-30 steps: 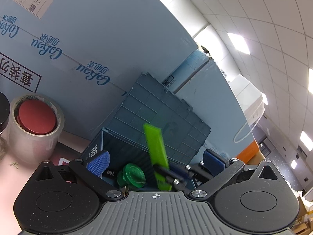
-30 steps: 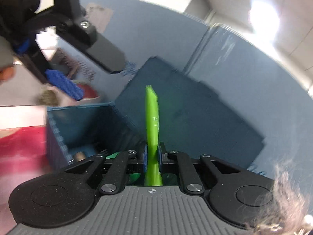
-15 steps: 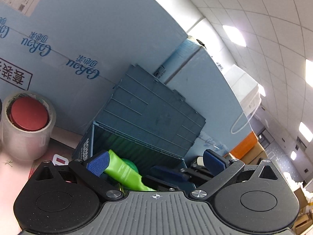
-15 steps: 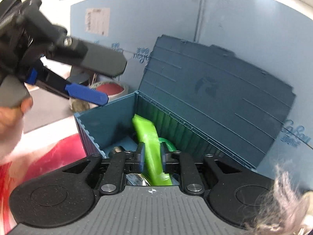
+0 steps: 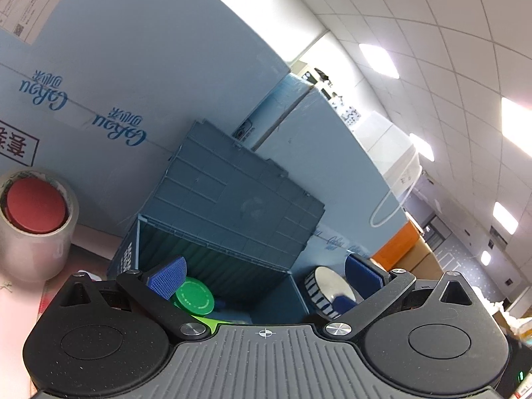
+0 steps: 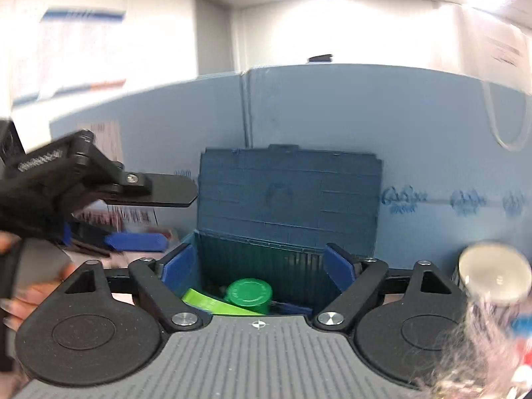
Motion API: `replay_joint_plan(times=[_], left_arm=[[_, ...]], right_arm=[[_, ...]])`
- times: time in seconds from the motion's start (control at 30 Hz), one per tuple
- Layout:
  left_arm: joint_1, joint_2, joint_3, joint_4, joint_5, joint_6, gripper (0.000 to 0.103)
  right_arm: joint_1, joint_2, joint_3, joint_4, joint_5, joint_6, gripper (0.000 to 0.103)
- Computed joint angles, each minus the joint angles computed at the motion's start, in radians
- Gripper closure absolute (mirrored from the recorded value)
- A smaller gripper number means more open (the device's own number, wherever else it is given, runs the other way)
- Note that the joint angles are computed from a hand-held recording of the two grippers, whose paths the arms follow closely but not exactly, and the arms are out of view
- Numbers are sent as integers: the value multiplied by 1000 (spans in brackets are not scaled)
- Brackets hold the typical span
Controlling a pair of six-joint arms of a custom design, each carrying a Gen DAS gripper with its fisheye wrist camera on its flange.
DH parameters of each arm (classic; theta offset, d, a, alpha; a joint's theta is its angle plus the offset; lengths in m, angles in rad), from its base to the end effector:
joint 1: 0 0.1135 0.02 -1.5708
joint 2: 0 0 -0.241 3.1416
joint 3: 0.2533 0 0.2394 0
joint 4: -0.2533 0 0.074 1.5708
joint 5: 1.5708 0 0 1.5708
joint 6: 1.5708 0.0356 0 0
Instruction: Organize rigid objects
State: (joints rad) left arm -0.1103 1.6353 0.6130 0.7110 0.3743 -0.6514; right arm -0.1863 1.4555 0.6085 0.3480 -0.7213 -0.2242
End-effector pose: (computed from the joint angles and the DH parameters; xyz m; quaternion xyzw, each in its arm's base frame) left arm 0.3062 -0.0470 0.1547 -0.1066 0.7945 -0.3547 0.4813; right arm 0.2787 -0.0286 0.1708 -0.1954 0.8009 0.1997 0.5296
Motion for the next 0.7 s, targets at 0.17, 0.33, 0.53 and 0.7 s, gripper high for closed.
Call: replay_joint_plan(times=[0.17,0.33,0.53,0.7], left_arm=[[-5,-21,-12,18,-6,5,0],[-34,-18,3,7,-63,30,0],[-98,-17,23,-44,-189,77,0],[-187,-30,13,-45,-350,142,0]], right_arm=[[-63,-143,-189,167,-36,150,8],[-80,-122,-237,343,-86,283,5],[-82,-70,-231,400,-56,271,4],[-167,45,-198,447,-111,347,4]])
